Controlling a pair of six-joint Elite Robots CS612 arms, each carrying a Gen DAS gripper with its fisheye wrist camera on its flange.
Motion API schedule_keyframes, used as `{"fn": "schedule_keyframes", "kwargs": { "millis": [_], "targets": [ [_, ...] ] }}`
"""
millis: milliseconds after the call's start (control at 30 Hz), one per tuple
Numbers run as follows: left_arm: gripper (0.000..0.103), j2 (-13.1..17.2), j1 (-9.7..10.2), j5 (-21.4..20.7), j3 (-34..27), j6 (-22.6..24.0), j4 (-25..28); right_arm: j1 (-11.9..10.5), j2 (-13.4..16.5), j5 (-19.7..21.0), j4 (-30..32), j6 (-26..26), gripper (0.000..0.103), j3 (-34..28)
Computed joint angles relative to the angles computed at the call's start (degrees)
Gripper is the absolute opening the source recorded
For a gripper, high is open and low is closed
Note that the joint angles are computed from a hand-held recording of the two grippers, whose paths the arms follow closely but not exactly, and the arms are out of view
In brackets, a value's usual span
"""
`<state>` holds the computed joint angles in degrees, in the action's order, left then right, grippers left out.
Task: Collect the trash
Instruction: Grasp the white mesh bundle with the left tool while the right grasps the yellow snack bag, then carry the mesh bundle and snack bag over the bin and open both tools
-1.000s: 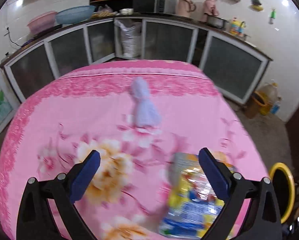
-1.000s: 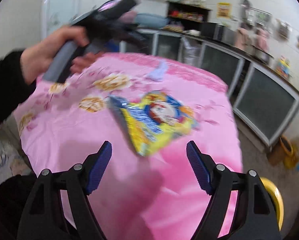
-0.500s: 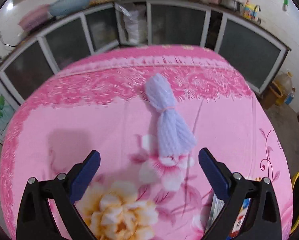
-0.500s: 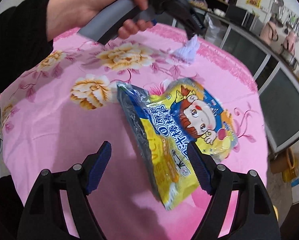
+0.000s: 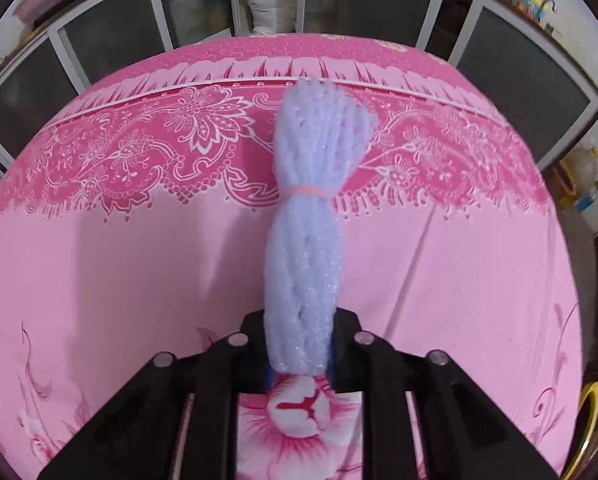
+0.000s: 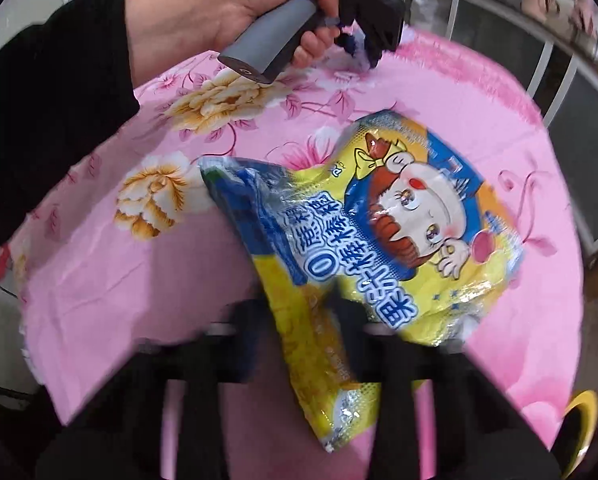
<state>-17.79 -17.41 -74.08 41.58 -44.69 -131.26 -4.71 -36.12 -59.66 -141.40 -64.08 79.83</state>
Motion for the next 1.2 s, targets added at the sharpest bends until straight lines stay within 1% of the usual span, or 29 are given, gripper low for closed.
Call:
{"fn": "schedule_keyframes", "kwargs": {
  "millis": [67, 100, 167, 233, 300, 367, 433, 500, 600, 667, 767, 933, 1033, 1100, 1200],
  "targets": [
    [0.012, -0.6, -0.23, 0.7, 1.3, 0.9, -1.7, -0.4, -0.4, 1.9, 0.5, -0.1, 0.006, 0.3],
    [0.012, -1.5, -0.35, 1.0, 2.9, 0.6, -3.6, -0.9, -0.9, 3.7, 2.2, -0.8, 0.005, 0.4],
    [0.012, -3.5, -0.40, 0.8, 6.5, 0.0, -7.9, -1.5, -1.8, 5.6, 3.3, -1.2, 0.004, 1.0],
    [0.012, -6.0, -0.77, 1.9, 10.7, -0.1, -12.1, -2.0, -2.5, 6.8, 3.7, -1.1, 0.004, 1.5],
    [0.012, -8.9, -1.36, 3.2, 15.5, 0.0, -16.3, -2.5, -3.3, 7.6, 3.4, -1.1, 0.004, 2.1],
    [0.012, -11.1, -1.84, 4.2, 18.9, 0.8, -19.1, -3.1, -3.9, 8.3, 3.3, -0.8, 0.004, 2.7],
    [0.012, -13.7, -2.71, 5.6, 23.5, 1.1, -22.1, -3.7, -4.8, 8.9, 2.0, -0.2, 0.004, 3.8],
    [0.012, -16.4, -3.54, 6.2, 28.4, 1.0, -25.7, -4.2, -5.5, 9.2, 2.3, -0.4, 0.004, 4.6],
    [0.012, -19.0, -4.51, 6.9, 33.4, 0.7, -28.9, -5.0, -6.6, 9.1, 0.7, -0.5, 0.004, 6.4],
    [0.012, -20.9, -5.69, 8.1, 37.2, 0.4, -30.9, -5.5, -7.1, 9.2, 0.0, -0.4, 0.004, 7.4],
    [0.012, -22.8, -6.86, 8.0, 41.5, -0.5, -34.0, -6.2, -7.8, 9.6, -1.3, 0.3, 0.004, 8.7],
    [0.012, -25.0, -9.00, 8.7, 46.9, -1.0, -37.9, -7.8, -9.4, 10.8, -4.2, 1.4, 0.004, 11.6],
    [0.012, -25.7, -10.27, 8.3, 49.4, -1.3, -40.2, -8.5, -9.7, 10.8, -5.7, 2.3, 0.004, 12.5],
    [0.012, -26.0, -11.42, 9.4, 50.6, -1.0, -41.0, -9.2, -9.9, 10.9, -6.2, 2.8, 0.004, 13.0],
    [0.012, -26.1, -12.54, 8.9, 51.8, -1.0, -42.6, -10.2, -10.3, 10.9, -7.4, 3.3, 0.004, 13.9]
  ]
}}
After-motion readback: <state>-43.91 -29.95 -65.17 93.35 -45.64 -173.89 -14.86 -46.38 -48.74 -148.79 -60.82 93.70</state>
